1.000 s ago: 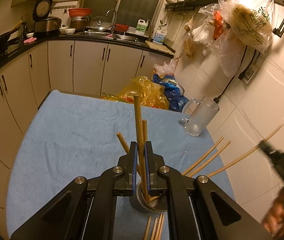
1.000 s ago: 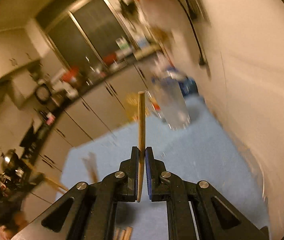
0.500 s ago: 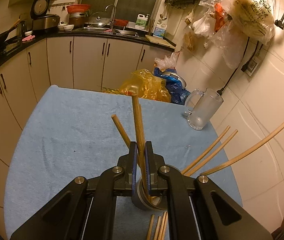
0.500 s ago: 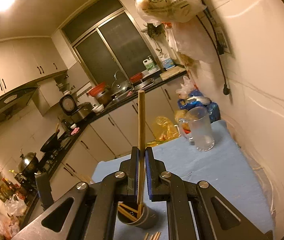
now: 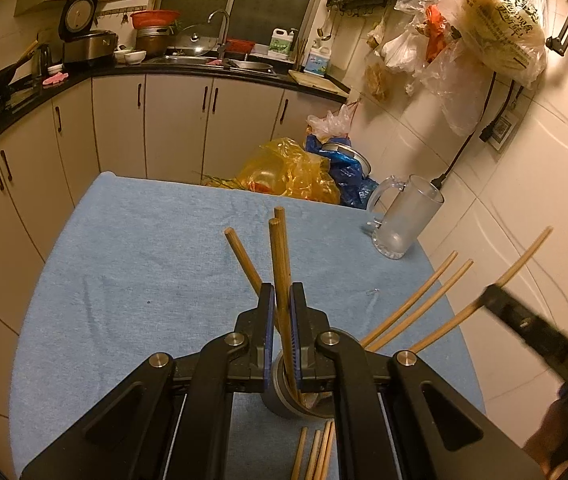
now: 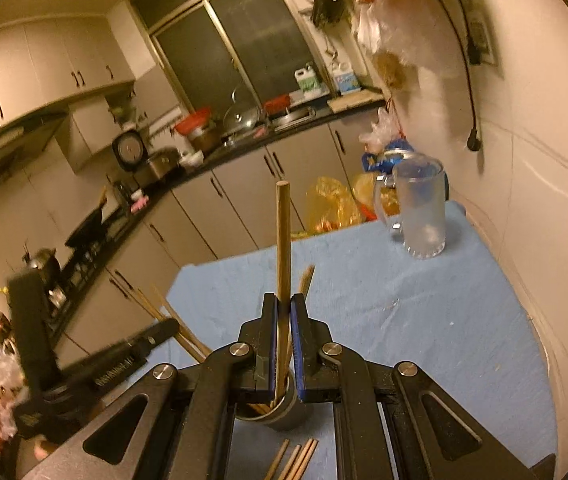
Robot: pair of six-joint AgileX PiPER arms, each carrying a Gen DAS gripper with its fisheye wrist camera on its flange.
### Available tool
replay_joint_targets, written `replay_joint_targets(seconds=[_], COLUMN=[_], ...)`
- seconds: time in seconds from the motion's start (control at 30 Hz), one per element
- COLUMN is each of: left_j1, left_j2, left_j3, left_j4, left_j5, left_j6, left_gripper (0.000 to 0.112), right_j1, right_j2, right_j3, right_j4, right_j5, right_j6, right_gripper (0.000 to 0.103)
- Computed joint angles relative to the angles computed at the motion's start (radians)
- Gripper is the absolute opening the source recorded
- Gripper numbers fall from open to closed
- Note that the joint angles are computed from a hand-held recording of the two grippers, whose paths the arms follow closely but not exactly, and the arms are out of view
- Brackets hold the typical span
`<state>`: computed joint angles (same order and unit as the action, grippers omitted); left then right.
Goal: Organize utensils
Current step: 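Lower the chopsticks into the holder and open both tools, then move both tools to the loose chopsticks and close the left tool on one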
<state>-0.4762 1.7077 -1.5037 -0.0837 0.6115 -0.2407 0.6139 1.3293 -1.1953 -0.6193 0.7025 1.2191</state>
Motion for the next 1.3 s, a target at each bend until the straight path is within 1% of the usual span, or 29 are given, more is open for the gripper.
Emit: replay_joint_targets(seconds=[0.13,0.23,0.4,0.47,0.5,0.53,0.6,0.67,0.7,0.8,0.87,0.9,0.93,1.0,1.07,1.1,1.17,1.2,1.23,1.3], left_j1=[-0.006,-0.011,-0.009,-0.010,-0.010,-0.010,-0.016,-0.031,-0.042,-0.059,-0.087,-0.107,-0.126,-0.147,-0.175,-0.181,-0.173,-0.175,-0.168,-0.164], left_j2=[-0.019,-0.037,-0.086,-0.120,-0.150,-0.178,-0.248,-0.307,-0.345,-0.420,-0.465,-0.481,-0.493,-0.502,-0.496,-0.493,-0.482,-0.473,-0.469,-0.459], left_j3=[0.020,0.034,0.069,0.096,0.125,0.153,0.237,0.312,0.366,0.497,0.602,0.657,0.711,0.800,0.875,0.916,0.958,0.985,1.002,1.027], left_j4=[0.012,0.012,-0.002,0.001,-0.003,-0.001,0.033,0.102,0.147,0.201,0.285,0.356,0.419,0.482,0.597,0.630,0.622,0.634,0.626,0.629], left_j5=[-0.010,-0.015,-0.020,-0.027,-0.036,-0.047,-0.087,-0.113,-0.129,-0.159,-0.187,-0.201,-0.215,-0.246,-0.269,-0.285,-0.319,-0.335,-0.352,-0.368], left_j6=[-0.008,-0.005,0.008,0.003,0.009,0.010,-0.019,-0.077,-0.116,-0.174,-0.269,-0.350,-0.424,-0.510,-0.645,-0.689,-0.696,-0.722,-0.713,-0.722], left_gripper=[0.007,0.007,0.007,0.007,0.010,0.019,0.030,0.031,0.031,0.031,0.031,0.031,0.031,0.031,0.031,0.031,0.031,0.031,0.031,0.031], right_j1=[-0.018,-0.035,-0.009,0.018,0.033,0.050,0.101,0.155,0.177,0.238,0.282,0.302,0.319,0.328,0.356,0.371,0.403,0.409,0.416,0.435], right_j2=[0.031,0.020,-0.034,-0.067,-0.079,-0.100,-0.147,-0.189,-0.203,-0.245,-0.254,-0.252,-0.247,-0.240,-0.214,-0.199,-0.164,-0.145,-0.129,-0.109], right_j3=[0.005,0.015,0.031,0.045,0.052,0.068,0.116,0.178,0.202,0.308,0.384,0.427,0.462,0.525,0.586,0.604,0.635,0.639,0.637,0.641], right_j4=[0.050,0.086,0.028,-0.014,-0.031,-0.053,-0.120,-0.176,-0.190,-0.223,-0.241,-0.240,-0.238,-0.224,-0.229,-0.237,-0.248,-0.243,-0.234,-0.249], right_j5=[-0.026,-0.043,-0.020,0.002,0.011,0.020,0.056,0.084,0.092,0.108,0.116,0.111,0.097,0.055,0.009,-0.005,-0.043,-0.063,-0.076,-0.074], right_j6=[-0.039,-0.063,-0.015,0.031,0.053,0.082,0.165,0.256,0.289,0.405,0.490,0.532,0.570,0.620,0.702,0.738,0.804,0.811,0.808,0.831], right_gripper=[0.008,0.009,0.009,0.010,0.010,0.011,0.013,0.018,0.018,0.018,0.018,0.018,0.018,0.018,0.018,0.018,0.018,0.018,0.018,0.018])
